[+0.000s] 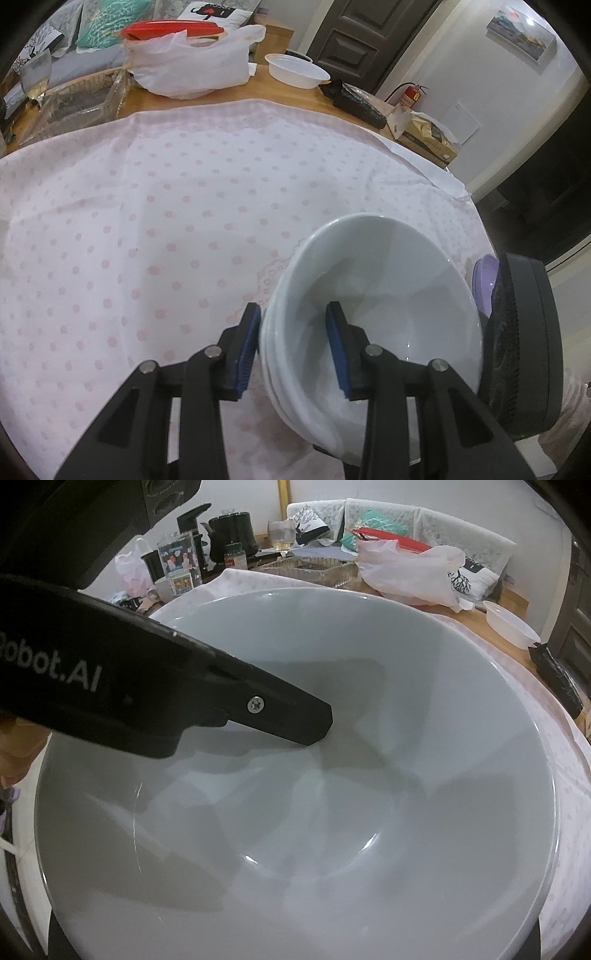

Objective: Organize plates and bowls
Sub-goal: 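Carry the bowl stack with both tools over the purple plate stack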

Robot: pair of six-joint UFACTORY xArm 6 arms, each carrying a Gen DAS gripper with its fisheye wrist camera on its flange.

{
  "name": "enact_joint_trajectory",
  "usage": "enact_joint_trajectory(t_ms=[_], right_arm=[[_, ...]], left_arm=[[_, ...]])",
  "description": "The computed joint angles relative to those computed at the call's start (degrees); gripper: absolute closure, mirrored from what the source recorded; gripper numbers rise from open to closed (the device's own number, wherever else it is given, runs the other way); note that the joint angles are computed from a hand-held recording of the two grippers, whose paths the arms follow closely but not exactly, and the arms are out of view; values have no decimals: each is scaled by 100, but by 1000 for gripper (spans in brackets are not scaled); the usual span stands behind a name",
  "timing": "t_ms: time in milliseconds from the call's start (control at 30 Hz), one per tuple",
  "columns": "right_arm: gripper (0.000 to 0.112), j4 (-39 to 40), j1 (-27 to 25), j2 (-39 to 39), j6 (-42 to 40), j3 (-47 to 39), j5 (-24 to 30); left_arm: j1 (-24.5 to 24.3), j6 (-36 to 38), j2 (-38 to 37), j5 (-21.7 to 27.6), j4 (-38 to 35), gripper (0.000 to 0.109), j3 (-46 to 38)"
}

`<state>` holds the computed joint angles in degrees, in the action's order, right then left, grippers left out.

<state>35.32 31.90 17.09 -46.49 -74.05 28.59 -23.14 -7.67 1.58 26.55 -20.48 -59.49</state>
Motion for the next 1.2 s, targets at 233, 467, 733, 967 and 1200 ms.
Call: enact_joint_trajectory(t_ms=[233,467,733,967,1200], right_arm=[[11,118,20,-240,-206,219,-187],[11,301,-9,-549,-338,424,-252],[11,411,-109,-980,-406,729,-277],[11,558,-253,-1433,-549,1100,-294],[11,733,-470,-1821,-780,1427,-273]], left_arm=[[-104,-382,-216,-4,436,77,63],[-246,-913,-468,138,1091,77,15],[-532,-1539,-547,401,1786,77,-249],[-818,-1992,-474,627,2305,77,-577],[-1088,-2279,-268,888,2650,77,-1023]])
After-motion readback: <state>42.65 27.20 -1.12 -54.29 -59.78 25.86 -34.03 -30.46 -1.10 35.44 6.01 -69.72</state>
